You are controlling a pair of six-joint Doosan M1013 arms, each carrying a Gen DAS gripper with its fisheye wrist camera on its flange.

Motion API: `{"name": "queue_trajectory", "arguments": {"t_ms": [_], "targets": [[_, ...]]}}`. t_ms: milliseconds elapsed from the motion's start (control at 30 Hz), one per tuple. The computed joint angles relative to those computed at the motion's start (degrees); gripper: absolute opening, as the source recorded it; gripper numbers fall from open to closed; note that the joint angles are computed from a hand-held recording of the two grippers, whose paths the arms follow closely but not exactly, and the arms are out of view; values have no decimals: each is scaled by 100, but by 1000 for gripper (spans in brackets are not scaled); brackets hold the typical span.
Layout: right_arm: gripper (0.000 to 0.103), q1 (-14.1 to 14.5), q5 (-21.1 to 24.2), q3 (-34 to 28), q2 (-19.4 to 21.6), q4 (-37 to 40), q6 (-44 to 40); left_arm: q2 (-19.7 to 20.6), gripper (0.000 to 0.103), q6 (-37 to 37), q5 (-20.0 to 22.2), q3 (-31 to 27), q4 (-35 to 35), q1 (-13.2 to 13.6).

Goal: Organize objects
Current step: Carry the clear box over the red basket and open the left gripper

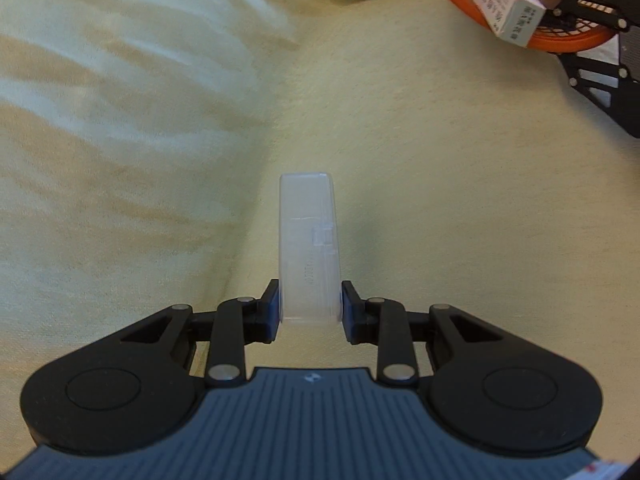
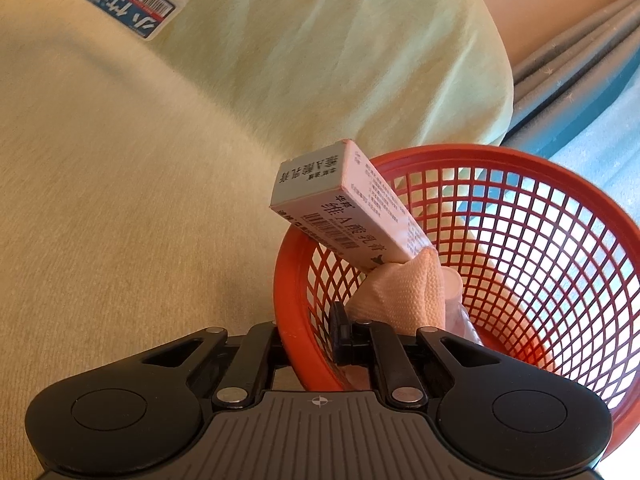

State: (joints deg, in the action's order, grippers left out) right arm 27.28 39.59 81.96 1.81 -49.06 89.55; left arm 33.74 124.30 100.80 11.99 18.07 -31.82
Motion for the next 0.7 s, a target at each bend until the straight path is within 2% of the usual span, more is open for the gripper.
{"name": "queue_trajectory", "arguments": {"t_ms": [500, 700], "targets": [[0, 234, 148, -125, -155, 229, -604, -438, 25, 246, -300, 432, -456, -194], [0, 326, 218, -42, -363, 452, -1104, -381, 25, 352, -101, 27, -691, -301]]}}
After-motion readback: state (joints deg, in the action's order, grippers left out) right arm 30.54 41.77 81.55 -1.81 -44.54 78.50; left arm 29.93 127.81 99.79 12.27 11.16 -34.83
